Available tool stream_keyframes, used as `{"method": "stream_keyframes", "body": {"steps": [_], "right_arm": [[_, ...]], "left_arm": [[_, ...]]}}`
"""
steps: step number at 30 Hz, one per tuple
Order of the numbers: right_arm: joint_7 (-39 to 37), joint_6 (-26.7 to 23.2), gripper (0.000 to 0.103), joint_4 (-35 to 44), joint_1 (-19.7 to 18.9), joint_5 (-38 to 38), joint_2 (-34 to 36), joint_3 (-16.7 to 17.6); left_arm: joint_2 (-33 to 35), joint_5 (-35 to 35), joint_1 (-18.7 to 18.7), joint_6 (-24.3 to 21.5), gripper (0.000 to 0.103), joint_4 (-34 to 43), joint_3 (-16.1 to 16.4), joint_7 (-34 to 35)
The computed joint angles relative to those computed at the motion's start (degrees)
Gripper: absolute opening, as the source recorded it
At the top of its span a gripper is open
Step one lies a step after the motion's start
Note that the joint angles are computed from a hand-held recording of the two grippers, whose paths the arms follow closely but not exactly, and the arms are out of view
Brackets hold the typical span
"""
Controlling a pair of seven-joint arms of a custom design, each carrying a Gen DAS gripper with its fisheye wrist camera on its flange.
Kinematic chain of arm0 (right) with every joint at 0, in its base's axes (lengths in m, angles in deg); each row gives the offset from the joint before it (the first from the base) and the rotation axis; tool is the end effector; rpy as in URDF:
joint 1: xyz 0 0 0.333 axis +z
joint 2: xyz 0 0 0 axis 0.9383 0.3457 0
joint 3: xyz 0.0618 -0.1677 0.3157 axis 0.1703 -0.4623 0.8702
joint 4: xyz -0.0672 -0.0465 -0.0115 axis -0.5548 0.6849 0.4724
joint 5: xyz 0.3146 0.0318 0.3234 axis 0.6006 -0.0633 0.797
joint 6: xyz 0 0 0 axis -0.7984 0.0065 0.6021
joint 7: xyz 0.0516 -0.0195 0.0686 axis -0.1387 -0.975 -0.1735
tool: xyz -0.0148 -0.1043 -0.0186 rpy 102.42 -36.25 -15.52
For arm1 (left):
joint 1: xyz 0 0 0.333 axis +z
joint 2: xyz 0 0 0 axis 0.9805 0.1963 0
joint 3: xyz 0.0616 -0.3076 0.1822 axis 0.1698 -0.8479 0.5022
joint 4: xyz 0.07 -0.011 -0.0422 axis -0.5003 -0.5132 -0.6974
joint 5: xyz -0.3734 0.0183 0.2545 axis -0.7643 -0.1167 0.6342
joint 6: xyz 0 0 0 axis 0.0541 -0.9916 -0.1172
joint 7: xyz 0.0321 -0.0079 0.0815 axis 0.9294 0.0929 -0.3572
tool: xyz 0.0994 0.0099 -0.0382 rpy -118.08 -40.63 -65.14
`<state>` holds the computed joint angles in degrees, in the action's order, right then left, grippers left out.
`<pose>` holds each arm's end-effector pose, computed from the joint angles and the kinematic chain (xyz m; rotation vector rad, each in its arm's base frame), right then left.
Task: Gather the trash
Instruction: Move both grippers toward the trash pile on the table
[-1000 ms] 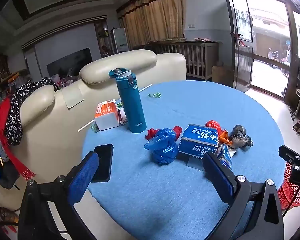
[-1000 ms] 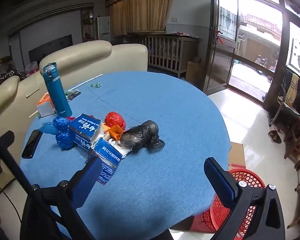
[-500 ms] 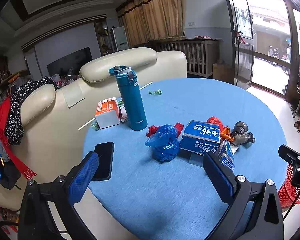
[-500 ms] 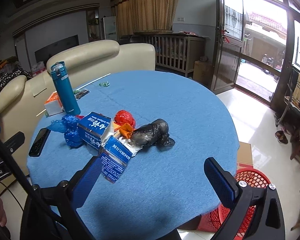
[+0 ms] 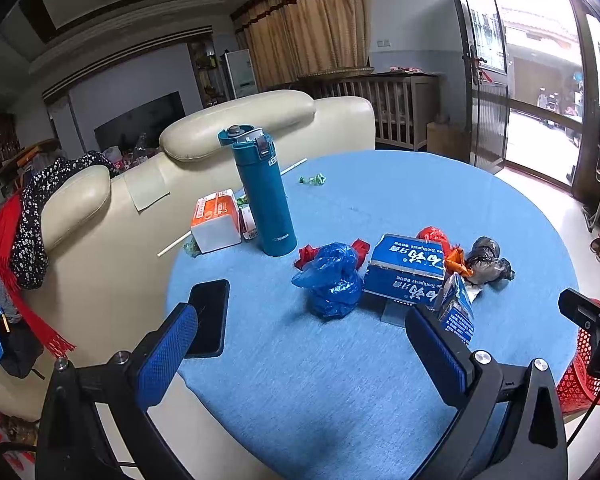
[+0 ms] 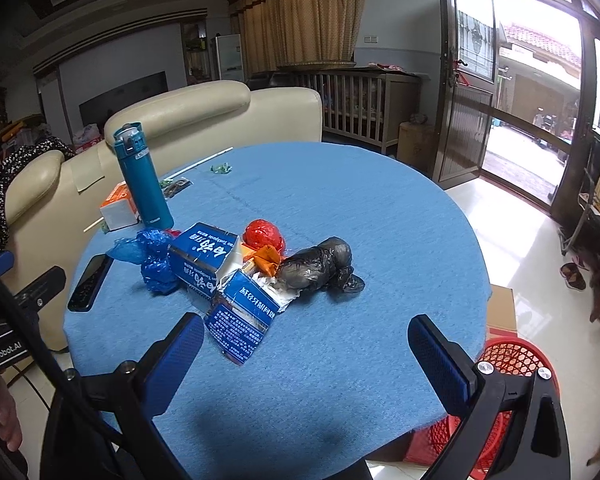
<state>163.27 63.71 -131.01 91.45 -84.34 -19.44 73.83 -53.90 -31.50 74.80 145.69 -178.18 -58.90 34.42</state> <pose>0.6735 0.2785 0.5944 -1.5732 1.8658 -0.8392 0.6892 -0.1297 0.6070 -1.4489 1.7837 -0.7791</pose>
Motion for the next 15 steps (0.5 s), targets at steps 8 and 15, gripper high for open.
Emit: {"method": "stream_keyframes", "body": {"steps": [8,15], "right_arm": [[-0.77,-0.01,0.103,0.08,-0.07,0.95,0.26,0.04],[-2.95,0.63,0.103,0.17,-0.45,4.32,1.08,0.18]], "left_arm": [[0.33,-0.48,-0.03,0.83,0.103,-0.14,0.08,-0.39],[1.34,-3.22,0.14,1.49,0.103,0.10,-0.17,0.57]]}}
